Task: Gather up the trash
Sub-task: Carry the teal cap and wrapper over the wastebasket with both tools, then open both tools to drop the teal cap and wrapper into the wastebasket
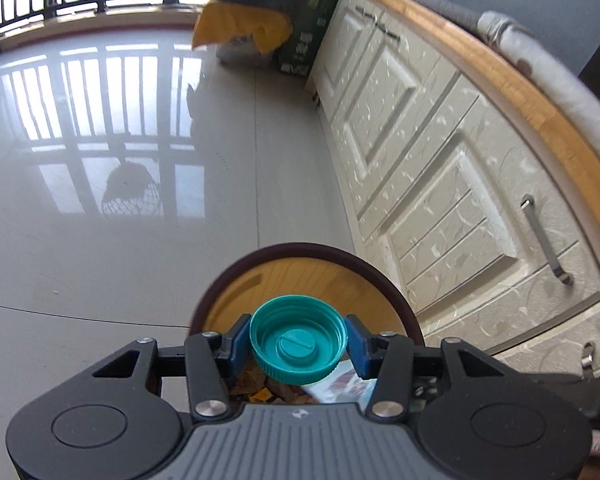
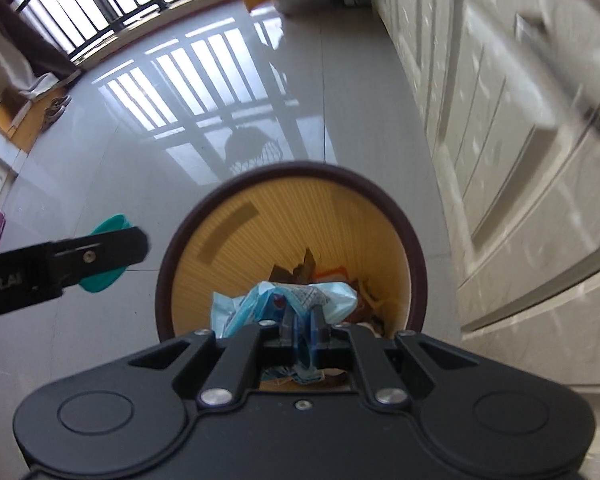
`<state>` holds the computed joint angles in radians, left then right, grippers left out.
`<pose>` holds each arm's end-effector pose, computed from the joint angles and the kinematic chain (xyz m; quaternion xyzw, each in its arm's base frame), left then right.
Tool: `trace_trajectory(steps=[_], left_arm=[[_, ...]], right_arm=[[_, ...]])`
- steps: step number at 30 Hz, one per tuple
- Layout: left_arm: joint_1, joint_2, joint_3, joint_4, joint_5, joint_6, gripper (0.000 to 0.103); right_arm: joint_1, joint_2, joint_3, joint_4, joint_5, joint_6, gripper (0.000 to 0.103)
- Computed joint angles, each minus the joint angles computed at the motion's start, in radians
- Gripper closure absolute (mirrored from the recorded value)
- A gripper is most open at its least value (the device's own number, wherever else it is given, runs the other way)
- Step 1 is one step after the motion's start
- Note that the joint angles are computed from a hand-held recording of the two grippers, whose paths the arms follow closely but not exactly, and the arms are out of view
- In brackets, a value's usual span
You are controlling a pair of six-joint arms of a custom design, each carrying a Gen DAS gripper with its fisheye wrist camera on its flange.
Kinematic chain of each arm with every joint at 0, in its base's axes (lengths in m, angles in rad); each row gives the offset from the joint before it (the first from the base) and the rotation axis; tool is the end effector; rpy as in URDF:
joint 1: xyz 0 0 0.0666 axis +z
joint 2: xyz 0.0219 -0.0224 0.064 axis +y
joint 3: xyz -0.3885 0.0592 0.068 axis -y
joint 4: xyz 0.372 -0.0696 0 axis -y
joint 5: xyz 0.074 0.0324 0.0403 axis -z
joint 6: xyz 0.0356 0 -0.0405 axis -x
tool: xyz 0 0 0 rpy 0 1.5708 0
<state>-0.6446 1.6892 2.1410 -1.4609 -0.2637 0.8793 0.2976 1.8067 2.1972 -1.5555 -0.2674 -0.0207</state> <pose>0.4270 -0.3099 0.5789 -0.1477 0.9417 -0.0983 0.2860 0.5379 0.1744 0.5344 -0.1606 0.9577 0.1606 0.1765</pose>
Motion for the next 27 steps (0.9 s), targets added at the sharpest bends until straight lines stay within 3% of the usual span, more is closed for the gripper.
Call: trace_trajectory(steps=[7, 16, 20, 24, 27], left_arm=[[0.041, 0.087, 0.057, 0.023, 0.093, 0.0, 0.053], [0.07, 0.212, 0.185, -0.078, 0.198, -0.057, 0.053], [0.077, 0.242, 0.211, -0.094, 0.244, -0.075, 0.053], [0.078, 0.249, 0.208, -0.087, 0.254, -0.073, 0.052], [0.076, 0.257, 0.215, -0.102, 0.251, -0.072, 0.033]], right_arm=[[-0.005, 0.032, -0.02, -0.03, -0.073, -0.028, 0.096], [-0.004, 0.027, -0.06, -0.017, -0.087, -0.019, 0.092], [-0.011, 0.027, -0.068, -0.011, -0.07, -0.042, 0.08], [-0.015, 0.036, -0.066, -0.029, -0.09, -0.034, 0.075], [-0.01, 0.039, -0.062, -0.045, -0.092, 0.001, 0.068]])
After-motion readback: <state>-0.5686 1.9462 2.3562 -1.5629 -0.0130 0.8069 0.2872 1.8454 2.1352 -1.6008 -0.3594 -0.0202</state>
